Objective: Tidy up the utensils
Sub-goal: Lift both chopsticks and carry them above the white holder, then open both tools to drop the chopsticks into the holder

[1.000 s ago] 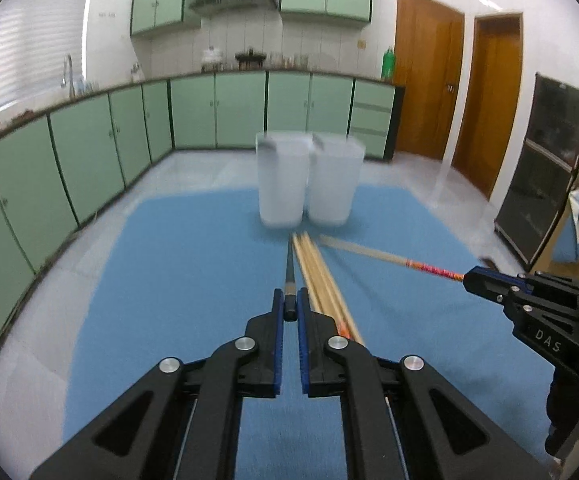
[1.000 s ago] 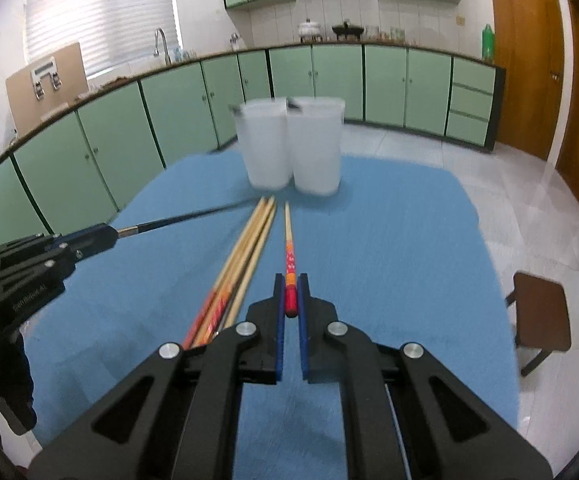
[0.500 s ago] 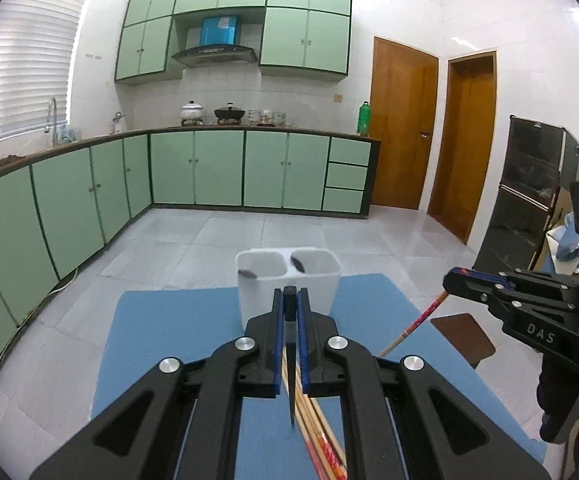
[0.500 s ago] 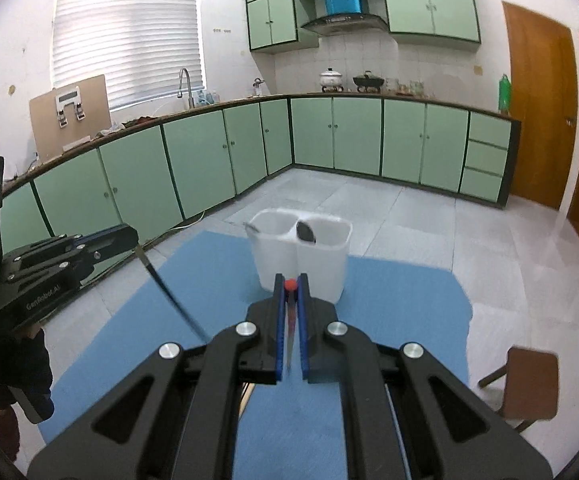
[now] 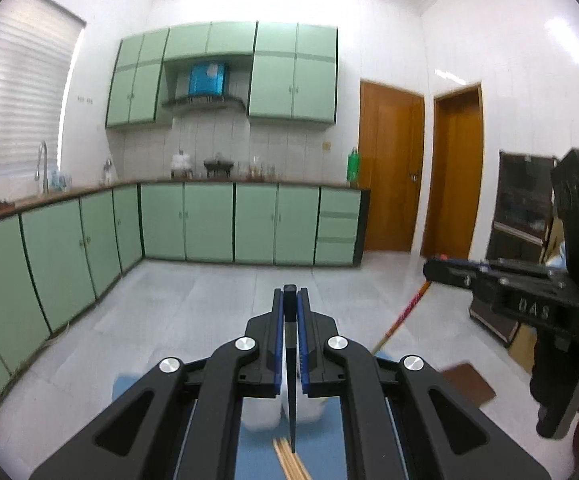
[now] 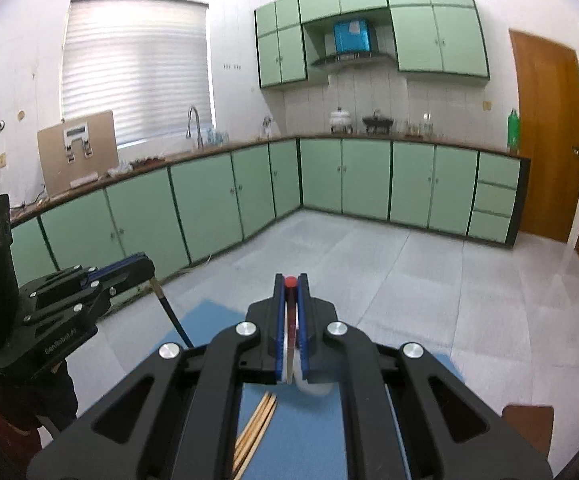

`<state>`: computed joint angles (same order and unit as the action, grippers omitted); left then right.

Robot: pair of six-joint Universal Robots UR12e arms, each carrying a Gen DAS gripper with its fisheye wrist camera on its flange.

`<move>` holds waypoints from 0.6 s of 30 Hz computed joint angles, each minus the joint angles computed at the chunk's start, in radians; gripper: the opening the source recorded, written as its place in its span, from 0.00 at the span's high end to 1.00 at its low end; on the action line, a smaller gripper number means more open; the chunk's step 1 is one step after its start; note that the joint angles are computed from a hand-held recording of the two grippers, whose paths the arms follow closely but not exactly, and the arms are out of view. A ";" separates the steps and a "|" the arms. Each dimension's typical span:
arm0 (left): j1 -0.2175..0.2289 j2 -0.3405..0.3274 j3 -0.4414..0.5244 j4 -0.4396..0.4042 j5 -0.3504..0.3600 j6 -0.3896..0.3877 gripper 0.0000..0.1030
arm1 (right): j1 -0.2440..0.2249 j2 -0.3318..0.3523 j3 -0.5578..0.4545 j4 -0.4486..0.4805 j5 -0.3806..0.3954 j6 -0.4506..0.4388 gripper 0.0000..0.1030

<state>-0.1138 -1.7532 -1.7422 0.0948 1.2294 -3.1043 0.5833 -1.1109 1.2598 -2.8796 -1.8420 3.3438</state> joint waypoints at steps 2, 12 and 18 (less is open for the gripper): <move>-0.006 -0.024 0.042 0.013 0.009 -0.012 0.94 | -0.009 0.012 -0.028 0.004 0.000 -0.002 0.95; -0.053 -0.152 0.195 0.013 0.130 0.014 0.94 | -0.041 0.106 -0.151 0.109 -0.040 0.001 0.95; -0.055 -0.191 0.210 -0.087 0.130 0.015 0.94 | -0.049 0.150 -0.183 0.189 -0.026 0.024 0.95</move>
<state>-0.1687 -1.9445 -1.5323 0.0081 1.3594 -3.0898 0.5345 -0.9613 1.0766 -2.6910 -1.8681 3.3682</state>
